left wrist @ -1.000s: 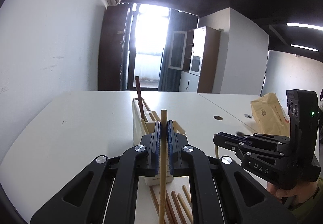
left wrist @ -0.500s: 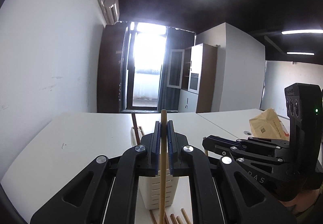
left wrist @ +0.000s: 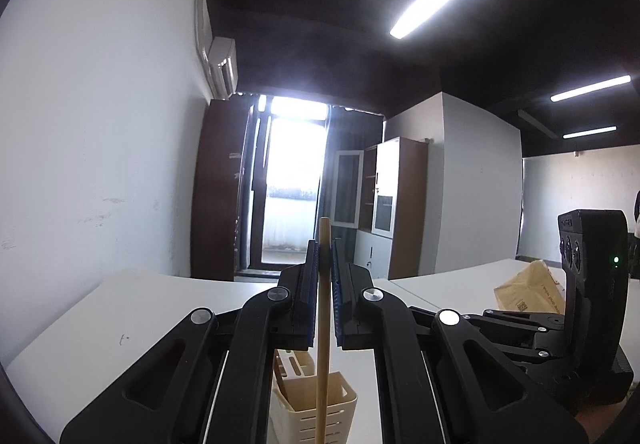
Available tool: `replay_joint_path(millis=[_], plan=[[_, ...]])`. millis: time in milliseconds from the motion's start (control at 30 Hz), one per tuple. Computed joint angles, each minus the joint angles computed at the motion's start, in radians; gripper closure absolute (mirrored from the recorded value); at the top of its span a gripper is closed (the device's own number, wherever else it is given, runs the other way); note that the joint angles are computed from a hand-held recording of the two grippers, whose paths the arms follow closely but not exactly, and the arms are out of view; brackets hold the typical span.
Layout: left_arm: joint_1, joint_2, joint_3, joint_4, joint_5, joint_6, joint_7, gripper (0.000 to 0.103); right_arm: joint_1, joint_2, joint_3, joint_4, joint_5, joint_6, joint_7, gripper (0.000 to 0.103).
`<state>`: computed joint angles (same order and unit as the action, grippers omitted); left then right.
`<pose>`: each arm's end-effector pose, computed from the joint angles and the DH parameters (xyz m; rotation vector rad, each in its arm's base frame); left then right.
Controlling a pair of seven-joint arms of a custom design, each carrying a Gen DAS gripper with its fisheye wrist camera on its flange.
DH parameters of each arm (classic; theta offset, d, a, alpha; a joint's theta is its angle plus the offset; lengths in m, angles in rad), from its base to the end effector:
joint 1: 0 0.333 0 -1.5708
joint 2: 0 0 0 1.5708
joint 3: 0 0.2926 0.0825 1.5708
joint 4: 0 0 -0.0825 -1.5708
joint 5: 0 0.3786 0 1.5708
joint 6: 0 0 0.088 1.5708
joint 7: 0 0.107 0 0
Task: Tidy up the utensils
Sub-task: 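Lift both held chopsticks upright and carry them over the holder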
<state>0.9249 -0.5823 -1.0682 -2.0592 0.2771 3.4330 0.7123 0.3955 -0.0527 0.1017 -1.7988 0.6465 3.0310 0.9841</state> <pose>0.4580 -0.2557 0.6785 -1.1501 1.2687 -1.4279 0.5298 0.2377 0.6840 -1.6192 0.9657 -0.6519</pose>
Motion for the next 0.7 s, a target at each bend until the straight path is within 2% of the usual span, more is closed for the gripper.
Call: replay_joint_path(millis=[233,433,633,700], plan=[[0.098,-0.037,-0.062,0.023,-0.037,0.057,-0.016,0.097,0.013,0.018,0.005,0.015,0.056,0.073,-0.062,0.098],[0.183,-0.14,-0.09,0.011,-0.113,0.145,-0.068,0.097,0.034,0.043,0.007,0.079,0.338,0.086,-0.325,0.098],[0.291,-0.286,-0.104,0.017,-0.203,0.213,-0.155,0.097,0.02,0.073,0.04,0.177,0.714,0.088,-0.677,0.098],[0.317,-0.32,-0.106,0.018,-0.22,0.23,-0.19,0.097,0.018,0.086,0.045,0.198,0.723,0.092,-0.695,0.098]])
